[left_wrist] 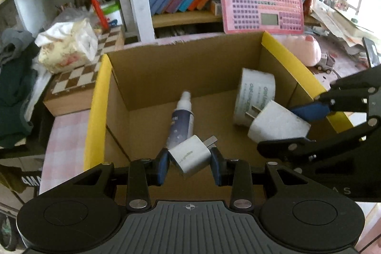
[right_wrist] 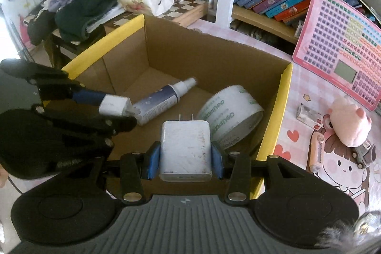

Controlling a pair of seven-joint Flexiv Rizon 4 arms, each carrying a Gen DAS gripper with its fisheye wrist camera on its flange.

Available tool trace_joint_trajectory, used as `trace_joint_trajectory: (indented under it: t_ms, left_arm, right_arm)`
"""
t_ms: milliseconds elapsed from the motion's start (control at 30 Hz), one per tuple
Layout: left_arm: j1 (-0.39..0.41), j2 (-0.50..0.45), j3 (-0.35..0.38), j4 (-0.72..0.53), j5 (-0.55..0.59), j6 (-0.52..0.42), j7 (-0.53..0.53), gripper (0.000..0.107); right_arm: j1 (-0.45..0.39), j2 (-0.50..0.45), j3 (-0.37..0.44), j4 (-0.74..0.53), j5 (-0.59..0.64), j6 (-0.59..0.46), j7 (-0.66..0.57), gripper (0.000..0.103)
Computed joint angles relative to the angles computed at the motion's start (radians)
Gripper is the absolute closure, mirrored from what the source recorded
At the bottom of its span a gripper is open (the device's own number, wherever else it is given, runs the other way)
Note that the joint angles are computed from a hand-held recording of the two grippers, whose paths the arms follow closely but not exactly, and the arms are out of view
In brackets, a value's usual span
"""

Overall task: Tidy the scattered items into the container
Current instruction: 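Lower the charger block and plug into the box and open both tools, then withdraw both tools from the box back over the table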

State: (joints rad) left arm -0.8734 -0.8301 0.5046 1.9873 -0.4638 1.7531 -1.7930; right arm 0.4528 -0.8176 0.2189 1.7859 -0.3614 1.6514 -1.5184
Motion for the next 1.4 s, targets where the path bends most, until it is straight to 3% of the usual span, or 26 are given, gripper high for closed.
trace_joint_trajectory:
  t_ms: [200, 333, 600, 867, 1033, 1133, 1200, 1400]
  left_arm:
    - [-0.077, -0.011, 0.08, 0.016, -0.019, 0.011, -0.019, 0.058]
    - [-0.106, 0.012, 0.08, 0.065, -0.061, 0.097, -0.012, 0.051]
    - [-0.311, 0.028, 0.146, 0.166, -0.238, 0.292, 0.048, 0.034]
    - [-0.408, 0.073, 0.057, 0.226, -0.361, 0.435, 0.131, 0.027]
    - [-0.423, 0.055, -0.027, 0.216, -0.435, 0.458, 0.184, 0.027]
    - [-0.392, 0.047, -0.092, 0.191, -0.426, 0.447, 0.212, 0.027]
    - [-0.343, 0.055, -0.144, 0.175, -0.374, 0.433, 0.227, 0.027]
    - [-0.25, 0.043, -0.25, 0.104, -0.34, 0.407, 0.312, 0.023]
  right_arm:
    - [0.001, 0.01, -0.008, 0.027, 0.008, 0.072, -0.001, 0.056]
    - [0.009, 0.046, -0.029, 0.083, 0.02, 0.162, 0.001, 0.052]
    - [0.055, 0.175, -0.088, 0.284, 0.135, 0.422, 0.004, 0.045]
    - [0.181, 0.276, -0.153, 0.514, 0.423, 0.601, -0.075, 0.041]
    - [0.318, 0.256, -0.214, 0.582, 0.709, 0.691, -0.139, 0.038]
    - [0.421, 0.212, -0.264, 0.582, 0.916, 0.729, -0.184, 0.036]
    - [0.432, 0.211, -0.27, 0.583, 0.982, 0.703, -0.181, 0.036]
    - [0.406, 0.226, -0.285, 0.606, 1.001, 0.649, -0.159, 0.033]
